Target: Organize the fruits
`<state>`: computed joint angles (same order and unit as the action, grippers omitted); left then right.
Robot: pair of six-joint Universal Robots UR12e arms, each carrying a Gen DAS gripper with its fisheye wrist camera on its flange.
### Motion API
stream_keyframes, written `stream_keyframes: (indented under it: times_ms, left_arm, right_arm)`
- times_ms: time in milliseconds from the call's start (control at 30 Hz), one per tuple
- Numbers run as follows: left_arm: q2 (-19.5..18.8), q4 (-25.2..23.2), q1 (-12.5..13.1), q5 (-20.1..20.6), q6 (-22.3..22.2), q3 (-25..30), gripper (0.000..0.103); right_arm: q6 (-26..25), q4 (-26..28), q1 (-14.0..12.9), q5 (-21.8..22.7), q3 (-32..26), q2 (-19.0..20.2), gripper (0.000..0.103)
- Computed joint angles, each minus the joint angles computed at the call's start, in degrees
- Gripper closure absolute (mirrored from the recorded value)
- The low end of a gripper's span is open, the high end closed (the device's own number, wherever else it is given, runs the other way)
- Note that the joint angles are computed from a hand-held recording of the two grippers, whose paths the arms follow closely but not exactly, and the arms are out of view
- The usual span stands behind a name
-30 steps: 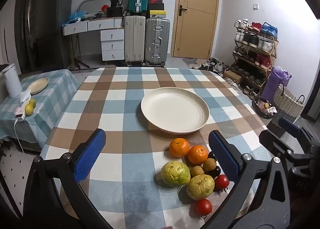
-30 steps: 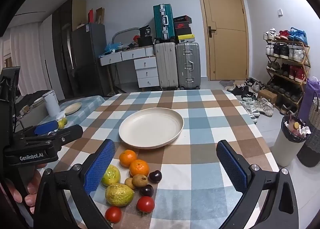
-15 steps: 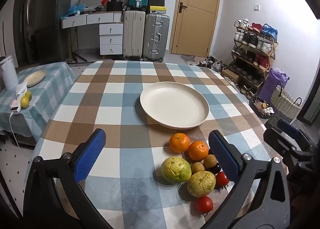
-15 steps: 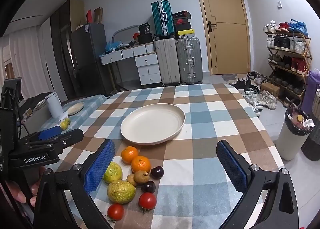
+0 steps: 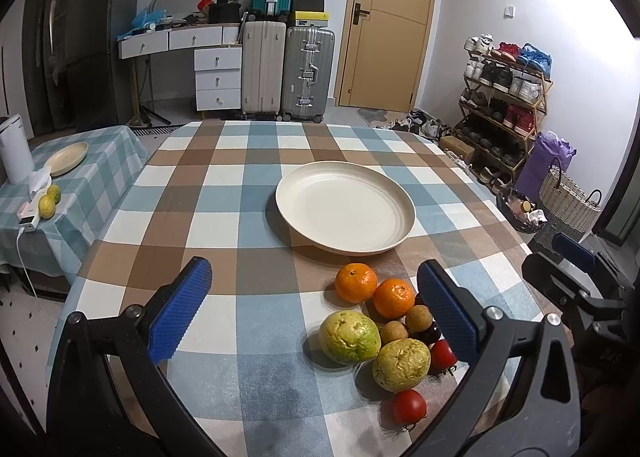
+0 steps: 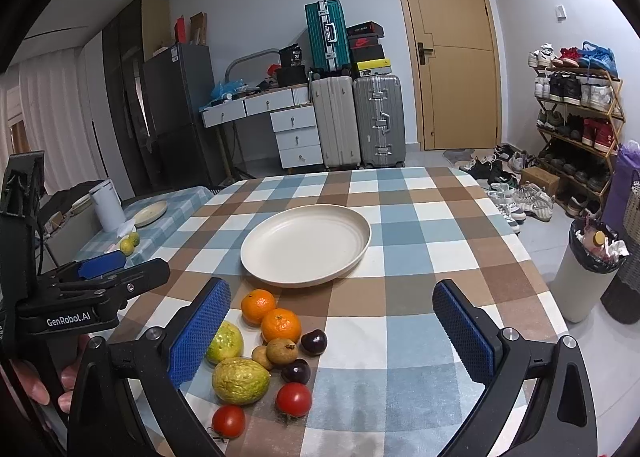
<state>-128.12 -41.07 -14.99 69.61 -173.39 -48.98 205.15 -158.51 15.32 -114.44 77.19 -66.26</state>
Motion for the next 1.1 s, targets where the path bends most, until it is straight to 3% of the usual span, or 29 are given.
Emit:
stream_keyframes:
  times_ms: [1100]
  left_arm:
    - [-0.2, -0.4, -0.2, 1.1, 0.0, 0.3, 0.000]
  right_arm:
    - [0.5, -0.4, 0.0, 0.1, 0.3, 0.0, 0.000]
